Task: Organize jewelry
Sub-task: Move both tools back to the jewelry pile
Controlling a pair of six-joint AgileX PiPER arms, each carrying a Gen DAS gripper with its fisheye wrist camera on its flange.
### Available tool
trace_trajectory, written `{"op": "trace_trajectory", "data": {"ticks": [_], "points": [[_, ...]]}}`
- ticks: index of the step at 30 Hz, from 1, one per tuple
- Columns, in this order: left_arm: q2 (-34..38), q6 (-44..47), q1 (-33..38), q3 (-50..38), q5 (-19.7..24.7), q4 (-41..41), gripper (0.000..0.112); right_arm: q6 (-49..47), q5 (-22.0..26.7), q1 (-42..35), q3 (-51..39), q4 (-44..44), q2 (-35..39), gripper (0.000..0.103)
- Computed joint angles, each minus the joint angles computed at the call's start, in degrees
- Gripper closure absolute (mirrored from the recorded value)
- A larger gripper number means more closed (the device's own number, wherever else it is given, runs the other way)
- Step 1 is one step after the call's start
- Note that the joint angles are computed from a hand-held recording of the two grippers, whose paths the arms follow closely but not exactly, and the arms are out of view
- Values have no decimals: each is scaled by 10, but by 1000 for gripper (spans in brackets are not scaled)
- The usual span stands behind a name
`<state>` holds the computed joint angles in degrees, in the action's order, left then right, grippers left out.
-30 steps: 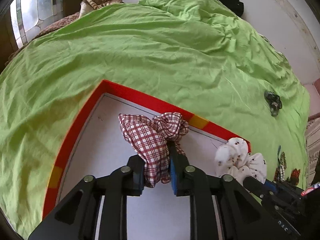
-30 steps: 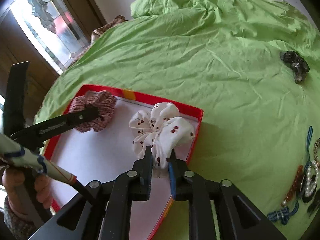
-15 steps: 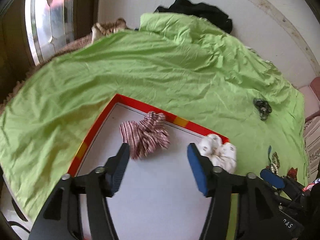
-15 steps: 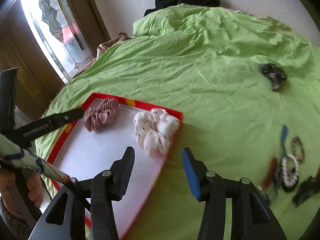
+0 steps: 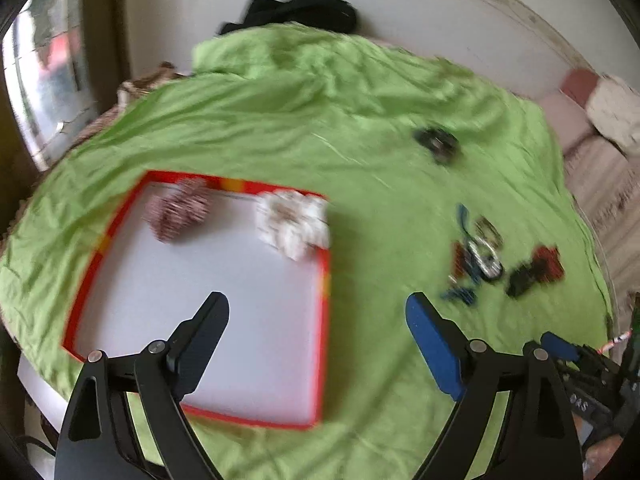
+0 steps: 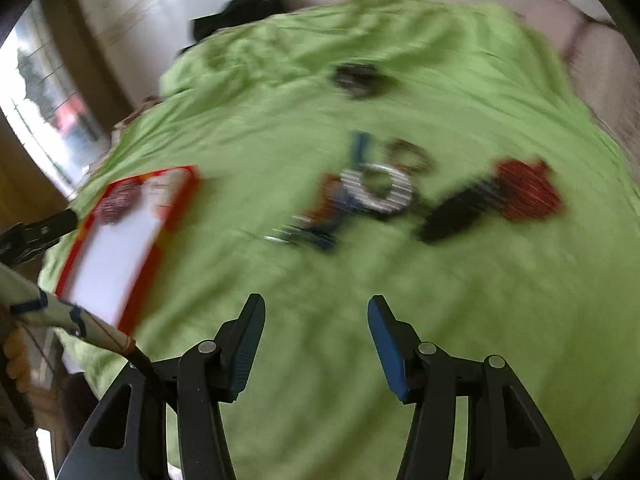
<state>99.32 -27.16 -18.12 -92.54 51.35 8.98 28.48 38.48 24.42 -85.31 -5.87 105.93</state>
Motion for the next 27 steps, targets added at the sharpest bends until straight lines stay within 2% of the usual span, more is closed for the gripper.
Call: {"op": "trace_trajectory", "data": {"ticks": [4,10,14,24,27], "points": [[26,2,-40,-21,13,-27,23,25,-41,-56,124,-13,-75,45],[89,6,-82,-80,28,-51,23,2,-74,-124,199,15,-122,45],[142,23,-95,-142,50,-59,24,-48,-96,-154,217,65,-124,45],[281,94,-94,-336,118,-119,56,-138,-113,-188,180,156,-58,45],[342,103,-98,-442,166,-112,56,-157,-115,-203,161,176,-38,45]]}}
